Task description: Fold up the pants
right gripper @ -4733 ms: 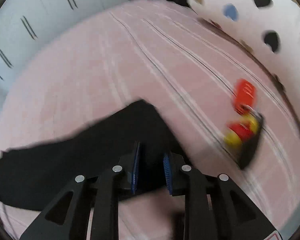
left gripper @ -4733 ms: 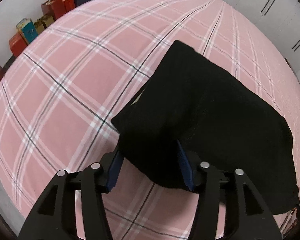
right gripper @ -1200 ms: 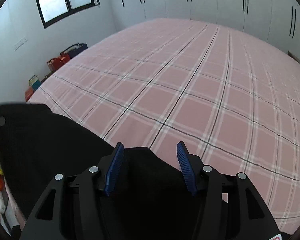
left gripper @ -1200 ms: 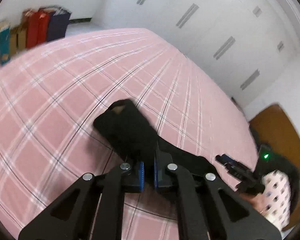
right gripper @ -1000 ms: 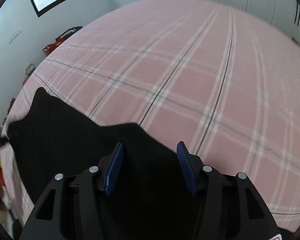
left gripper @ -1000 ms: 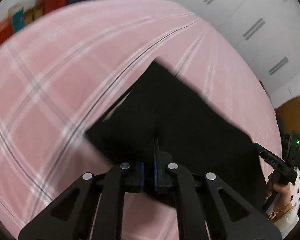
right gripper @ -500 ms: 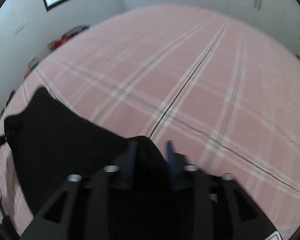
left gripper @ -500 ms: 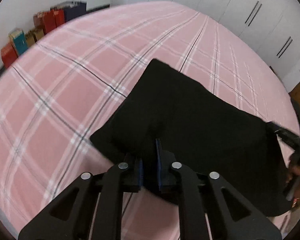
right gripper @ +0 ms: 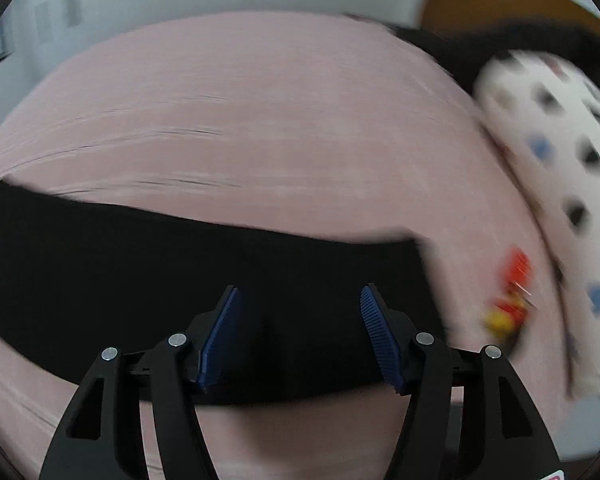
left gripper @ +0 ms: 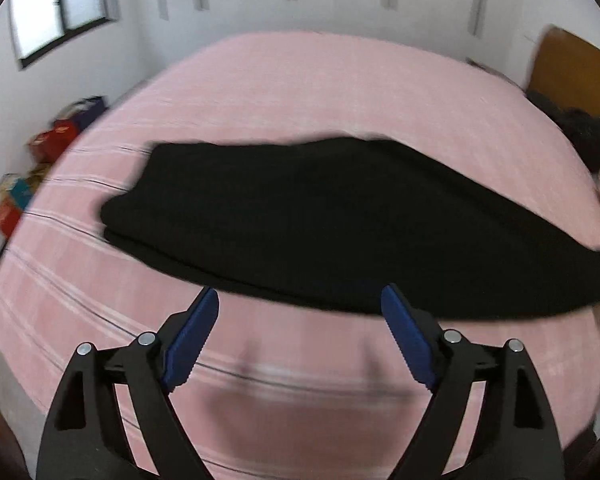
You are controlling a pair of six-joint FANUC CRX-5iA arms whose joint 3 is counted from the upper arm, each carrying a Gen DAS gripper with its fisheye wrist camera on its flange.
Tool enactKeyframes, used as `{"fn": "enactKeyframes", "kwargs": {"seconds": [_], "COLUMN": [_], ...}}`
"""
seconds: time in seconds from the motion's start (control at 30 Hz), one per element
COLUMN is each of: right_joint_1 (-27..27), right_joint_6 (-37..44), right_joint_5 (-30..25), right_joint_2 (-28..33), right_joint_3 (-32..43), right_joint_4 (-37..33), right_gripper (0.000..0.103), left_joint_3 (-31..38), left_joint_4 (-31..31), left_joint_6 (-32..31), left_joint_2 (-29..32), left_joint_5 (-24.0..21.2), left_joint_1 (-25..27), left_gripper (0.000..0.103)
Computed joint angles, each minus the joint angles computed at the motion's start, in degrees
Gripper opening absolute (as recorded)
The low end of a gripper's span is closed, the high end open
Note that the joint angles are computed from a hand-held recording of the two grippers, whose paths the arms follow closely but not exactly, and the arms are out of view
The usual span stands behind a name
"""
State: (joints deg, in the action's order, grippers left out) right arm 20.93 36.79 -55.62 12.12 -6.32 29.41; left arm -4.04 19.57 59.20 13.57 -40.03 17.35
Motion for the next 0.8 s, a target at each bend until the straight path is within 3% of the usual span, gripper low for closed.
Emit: {"fn": "enactKeyframes", "kwargs": {"seconds": [0.1, 0.2, 0.27, 0.43, 0.5, 0.53, 0.57, 0.6, 0.7, 0.73, 0.77, 0.8], "right_joint_1": [-4.27, -7.0, -8.48, -10.21, -10.51, -10.91, -11.5, -10.82, -8.23, -7.04, -6.58, -6.36], "right_joint_6": [3.54, 7.69, 10.37, 8.99, 8.8, 9.33, 11.34, 10.73, 8.45, 5.89, 4.59, 4.18], "right_joint_5": [0.77, 1.0, 3.97, 11.59, 13.02, 13.92, 14.91, 15.11, 11.52, 8.98, 8.26, 8.85], "right_joint_2": [0.03, 1.04, 0.75, -2.0, -3.06, -3.61, -4.44, -4.62, -4.4, -3.92, -3.96, -4.4], "right_joint_3": [-0.03, 0.59, -0.06, -4.36, -5.39, -5.7, -5.71, -5.46, -5.44, -5.31, -5.57, -6.08], "right_joint_4": [-5.31, -9.77, -14.51, -16.65, -17.32, -18.56, -21.7, -22.59, -15.43, -11.27, -9.16, -7.97], "right_gripper": [0.061, 0.065, 0.066, 0.066, 0.058, 0.044, 0.02, 0.019, 0.023, 0.037, 0.045, 0.044], "left_joint_3": [2.45, 1.81, 2.47, 5.03, 5.1, 5.03, 5.41, 5.44, 4.77, 4.26, 4.04, 3.88], "left_joint_4": [-2.22, -4.06, -6.34, -11.13, -11.97, -11.89, -11.68, -11.78, -11.49, -11.24, -11.17, -11.23], "left_joint_6": [3.15, 4.46, 5.3, 7.91, 9.46, 9.63, 9.5, 9.69, 9.36, 9.28, 9.07, 8.94], "left_joint_2": [1.45, 0.61, 0.48, 1.07, 0.61, 0.47, 0.7, 0.59, -0.26, -0.63, -0.86, -1.05], "left_joint_5": [-5.37, -5.75, -5.73, -7.72, -8.09, -8.19, -8.38, -8.46, -8.28, -7.96, -7.83, -7.82], "left_joint_1": [-3.82, -7.01, -8.98, -12.63, -13.94, -14.3, -14.28, -14.32, -13.94, -13.92, -13.62, -13.33], "left_gripper": [0.081, 0.081, 0.082, 0.085, 0.085, 0.085, 0.085, 0.085, 0.085, 0.085, 0.085, 0.085]}}
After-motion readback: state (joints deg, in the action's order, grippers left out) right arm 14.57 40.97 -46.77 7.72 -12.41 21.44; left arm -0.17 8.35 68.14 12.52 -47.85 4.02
